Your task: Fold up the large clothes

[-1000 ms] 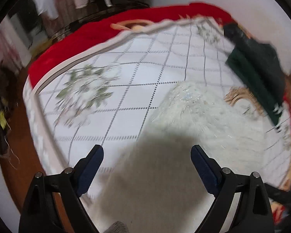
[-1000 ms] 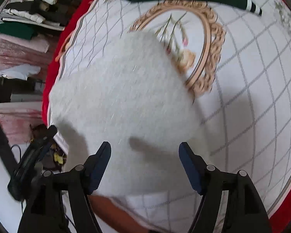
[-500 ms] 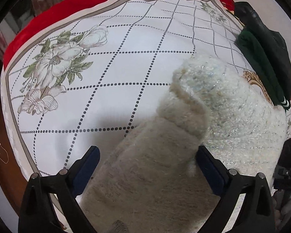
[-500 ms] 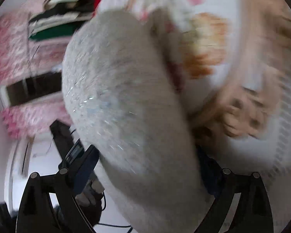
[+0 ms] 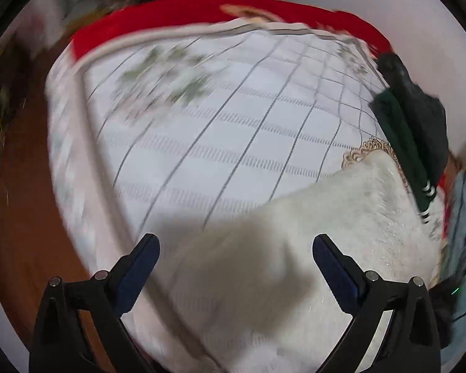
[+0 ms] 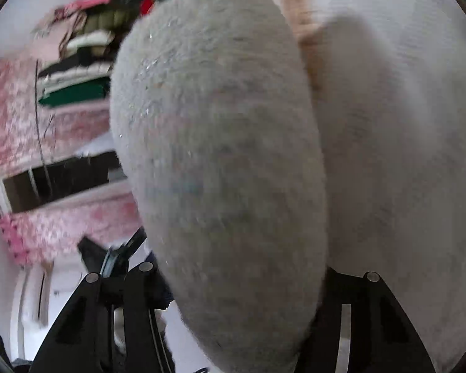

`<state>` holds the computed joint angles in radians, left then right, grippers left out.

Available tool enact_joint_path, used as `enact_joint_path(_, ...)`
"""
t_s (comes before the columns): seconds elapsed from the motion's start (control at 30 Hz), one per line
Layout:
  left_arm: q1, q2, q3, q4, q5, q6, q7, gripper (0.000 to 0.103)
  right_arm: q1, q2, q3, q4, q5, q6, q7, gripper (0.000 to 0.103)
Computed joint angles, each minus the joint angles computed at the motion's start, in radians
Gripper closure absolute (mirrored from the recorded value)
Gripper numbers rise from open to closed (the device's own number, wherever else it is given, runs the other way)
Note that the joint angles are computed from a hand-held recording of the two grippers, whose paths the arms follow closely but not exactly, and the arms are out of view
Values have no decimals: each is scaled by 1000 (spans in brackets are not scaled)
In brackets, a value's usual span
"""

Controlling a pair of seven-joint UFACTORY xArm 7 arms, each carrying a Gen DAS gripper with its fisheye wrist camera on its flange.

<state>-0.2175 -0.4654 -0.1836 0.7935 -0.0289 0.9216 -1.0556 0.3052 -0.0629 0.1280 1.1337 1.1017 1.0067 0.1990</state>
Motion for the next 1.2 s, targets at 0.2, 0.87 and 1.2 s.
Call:
enact_joint_path(0.2,-115,-35,21,-207,-320,-271,-108,2,-11,-160,-56,-240,85,14,-22,9)
enact_joint_path(0.87,-77,235,72,123,-184,-319,115,91,0,-135,-64,-122,271,-99,-146,46)
enact_joint_path(1.2,-5,481,116,623,-308,-135,468,92,-24,49,-30,284,184,-171,-11,47)
